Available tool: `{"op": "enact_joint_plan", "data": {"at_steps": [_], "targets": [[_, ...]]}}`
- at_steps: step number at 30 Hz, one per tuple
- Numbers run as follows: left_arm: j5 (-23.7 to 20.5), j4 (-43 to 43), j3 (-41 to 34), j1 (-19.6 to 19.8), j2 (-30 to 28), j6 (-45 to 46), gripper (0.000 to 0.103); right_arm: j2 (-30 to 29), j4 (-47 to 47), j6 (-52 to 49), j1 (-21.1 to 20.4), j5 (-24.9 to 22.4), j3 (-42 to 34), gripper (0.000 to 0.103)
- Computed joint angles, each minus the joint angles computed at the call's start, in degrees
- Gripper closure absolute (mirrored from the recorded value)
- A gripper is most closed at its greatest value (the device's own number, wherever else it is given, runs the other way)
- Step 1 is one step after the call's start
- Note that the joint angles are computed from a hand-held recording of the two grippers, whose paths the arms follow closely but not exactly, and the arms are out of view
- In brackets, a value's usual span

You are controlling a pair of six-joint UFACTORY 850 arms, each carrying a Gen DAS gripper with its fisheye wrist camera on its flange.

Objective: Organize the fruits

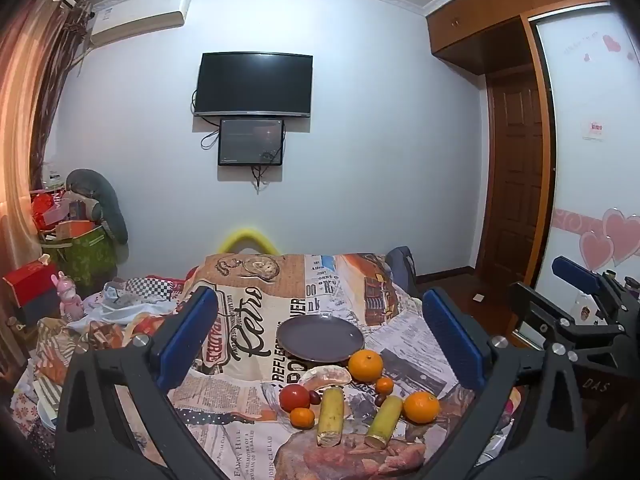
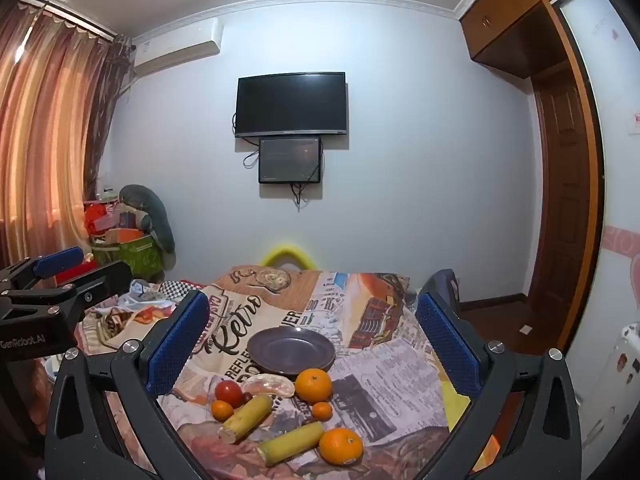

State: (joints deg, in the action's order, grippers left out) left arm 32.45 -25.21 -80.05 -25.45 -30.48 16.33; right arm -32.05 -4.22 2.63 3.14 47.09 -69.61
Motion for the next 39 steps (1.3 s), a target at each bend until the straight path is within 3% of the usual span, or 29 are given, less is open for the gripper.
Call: {"op": "enact_joint_plan", "data": {"at_steps": [8,11,39], "targets": [[0.1,-2.2,1.2,-0.3,0.9,0.2,0.0,-0.3,-0.1,0.1,-0.1,-1.2,-0.5,0.0],[-2.7,0.1,-0.9,0.0,-0.3,0.3,0.0,-0.4,-0.1,0.3,-0.2,-0.9,-0.4,0.0],[-2.6,1.5,-0.8,-0.1,0.1,-0.2,0.0,0.3,-0.3,1.1,-0.4,-1.2,0.0,0.0]]}}
